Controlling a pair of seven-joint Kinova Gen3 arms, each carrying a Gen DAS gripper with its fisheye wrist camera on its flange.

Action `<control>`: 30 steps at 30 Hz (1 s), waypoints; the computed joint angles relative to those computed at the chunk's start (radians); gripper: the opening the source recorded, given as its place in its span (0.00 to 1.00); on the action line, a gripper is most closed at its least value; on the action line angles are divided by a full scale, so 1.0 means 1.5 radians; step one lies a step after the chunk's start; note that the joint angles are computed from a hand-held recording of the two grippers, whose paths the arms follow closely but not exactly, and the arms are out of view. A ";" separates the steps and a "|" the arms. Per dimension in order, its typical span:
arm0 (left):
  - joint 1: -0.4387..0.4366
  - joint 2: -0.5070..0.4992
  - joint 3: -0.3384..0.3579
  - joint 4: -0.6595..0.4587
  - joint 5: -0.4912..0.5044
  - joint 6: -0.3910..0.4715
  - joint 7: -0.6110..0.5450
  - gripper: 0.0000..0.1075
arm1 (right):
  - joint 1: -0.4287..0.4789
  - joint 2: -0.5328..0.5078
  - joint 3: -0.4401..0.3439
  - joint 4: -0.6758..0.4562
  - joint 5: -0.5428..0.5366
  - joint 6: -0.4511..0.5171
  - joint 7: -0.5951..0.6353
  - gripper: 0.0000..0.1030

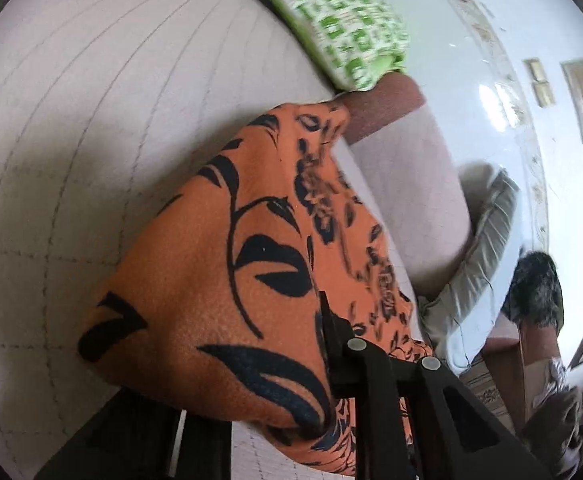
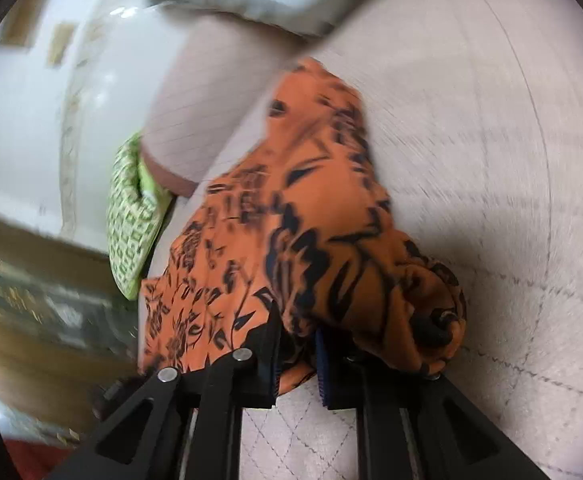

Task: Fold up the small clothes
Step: 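Press the folded dress down with both grippers and release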

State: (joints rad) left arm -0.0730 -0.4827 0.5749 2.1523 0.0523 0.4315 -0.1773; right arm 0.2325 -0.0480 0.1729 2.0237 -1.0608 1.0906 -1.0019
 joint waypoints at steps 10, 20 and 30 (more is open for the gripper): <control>0.048 -0.002 -0.055 0.014 0.041 -0.019 -0.028 0.16 | 0.049 -0.018 0.079 -0.015 0.013 0.119 -0.021 0.07; 0.083 0.027 -0.089 0.006 0.060 0.021 -0.009 0.24 | 0.163 0.038 0.073 -0.019 0.031 0.172 -0.085 0.73; 0.063 0.037 -0.057 -0.015 0.009 0.043 0.017 0.24 | 0.117 0.052 0.014 -0.001 -0.021 0.080 -0.060 0.73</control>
